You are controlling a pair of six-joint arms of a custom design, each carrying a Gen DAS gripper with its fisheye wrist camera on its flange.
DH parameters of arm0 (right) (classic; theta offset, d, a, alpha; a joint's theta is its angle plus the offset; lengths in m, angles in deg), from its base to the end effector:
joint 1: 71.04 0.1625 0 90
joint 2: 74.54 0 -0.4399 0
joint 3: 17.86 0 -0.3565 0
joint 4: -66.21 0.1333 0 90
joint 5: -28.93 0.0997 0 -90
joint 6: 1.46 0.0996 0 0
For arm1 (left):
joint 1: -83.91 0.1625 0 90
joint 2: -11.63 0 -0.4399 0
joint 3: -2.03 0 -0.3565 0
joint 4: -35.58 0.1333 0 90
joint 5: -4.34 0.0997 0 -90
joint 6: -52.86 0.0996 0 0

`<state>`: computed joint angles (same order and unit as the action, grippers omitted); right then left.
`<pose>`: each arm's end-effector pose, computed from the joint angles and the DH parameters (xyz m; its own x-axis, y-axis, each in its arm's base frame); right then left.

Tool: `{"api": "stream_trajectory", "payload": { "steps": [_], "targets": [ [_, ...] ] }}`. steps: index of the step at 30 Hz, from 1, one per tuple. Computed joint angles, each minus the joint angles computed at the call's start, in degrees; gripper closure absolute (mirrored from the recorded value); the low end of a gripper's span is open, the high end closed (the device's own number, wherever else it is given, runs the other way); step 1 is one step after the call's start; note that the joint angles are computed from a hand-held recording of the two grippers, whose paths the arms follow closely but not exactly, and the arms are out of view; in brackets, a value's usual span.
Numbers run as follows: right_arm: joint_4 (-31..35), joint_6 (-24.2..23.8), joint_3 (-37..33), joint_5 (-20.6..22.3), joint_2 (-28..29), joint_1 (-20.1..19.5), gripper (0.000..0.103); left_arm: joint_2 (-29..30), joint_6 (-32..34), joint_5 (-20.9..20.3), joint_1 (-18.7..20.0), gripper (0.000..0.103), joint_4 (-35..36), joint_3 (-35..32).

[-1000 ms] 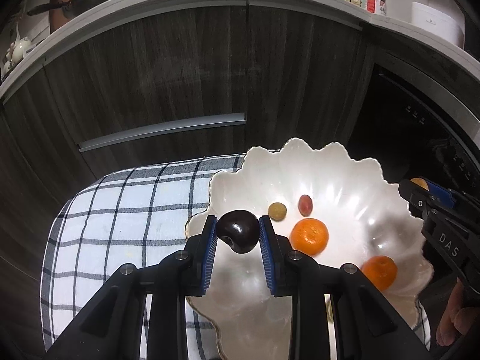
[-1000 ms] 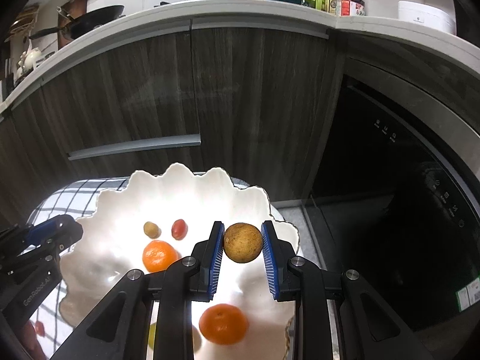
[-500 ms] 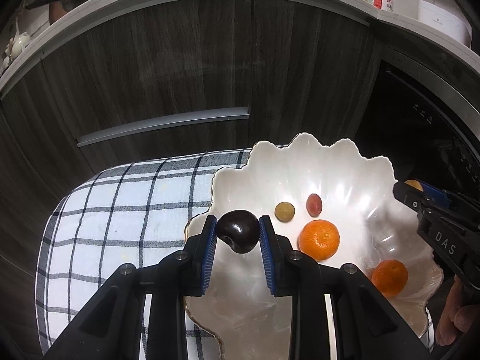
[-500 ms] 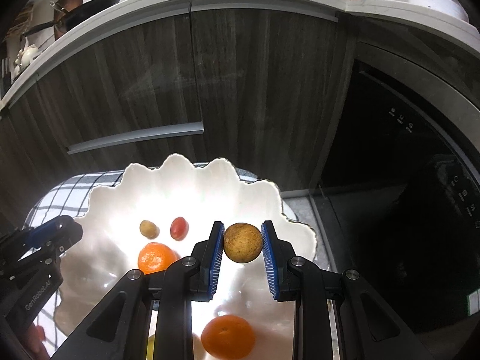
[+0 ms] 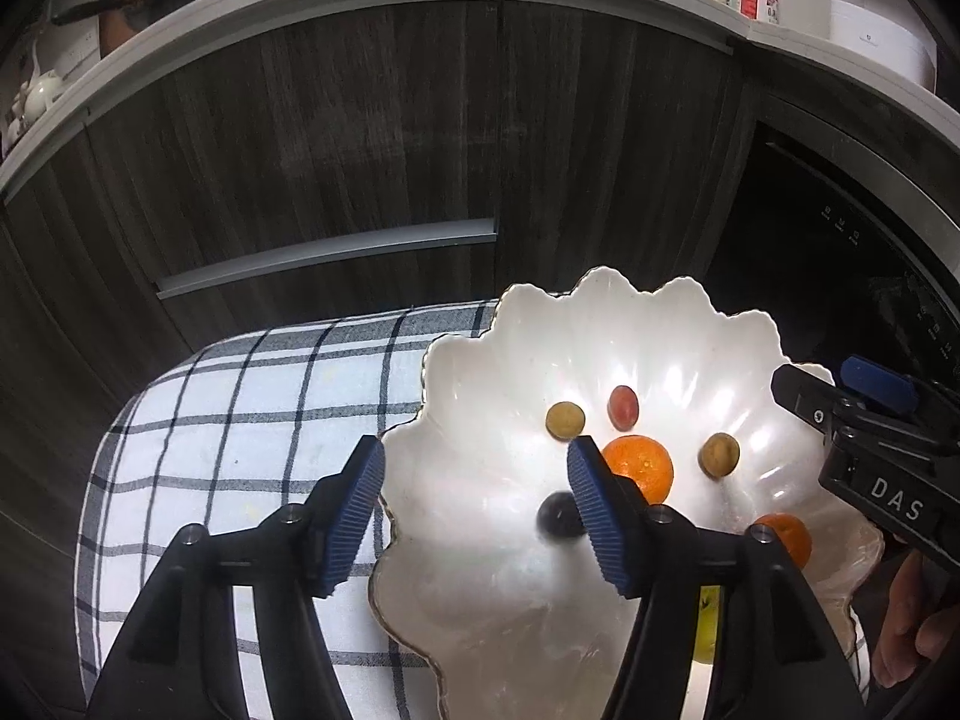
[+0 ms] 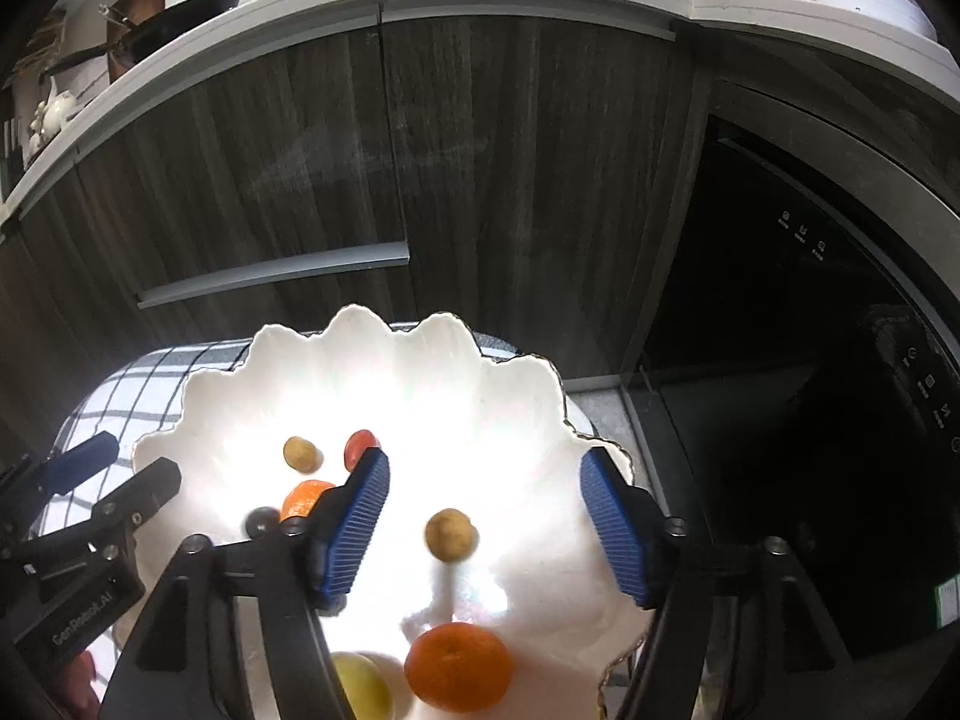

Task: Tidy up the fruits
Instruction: 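Open the left tool to drop the dark grape while the right tool releases the tan fruit into the bowl, then withdraw both open tools from the bowl back over the towel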

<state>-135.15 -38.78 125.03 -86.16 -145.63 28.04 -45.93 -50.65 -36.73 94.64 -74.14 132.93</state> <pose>0.1512 -0.3690 0.2339 -0.6713 -0.3631 0.6461 -0.6648 0.6805 -0.3083 -0.2998 -0.2689 0.0731 -0.6774 -0.2846 -0.6784 0.3248 0.7117 -0.6229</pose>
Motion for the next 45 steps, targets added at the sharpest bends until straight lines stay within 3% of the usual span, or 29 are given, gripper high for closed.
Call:
{"api": "stream_trajectory", "payload": {
  "steps": [7,28,33,45],
  "targets": [
    [0.3,0.3,0.5,-0.2,-1.4,0.9,0.026,-0.8,-3.9,-0.4,-1.8,0.018,5.0,-1.0],
    [6.6,4.4,2.5,-1.5,-8.5,6.2,0.025,-4.0,-13.0,-5.2,-9.2,0.013,18.4,-4.3],
    [7.0,5.3,3.7,-1.7,-10.7,7.4,0.016,-4.5,-15.4,-6.8,-11.5,0.009,21.8,-5.1],
    [10.2,8.8,6.1,-3.3,-14.6,12.8,0.013,-6.8,-25.1,-14.3,-18.5,0.006,31.0,-6.2]
  ]
}}
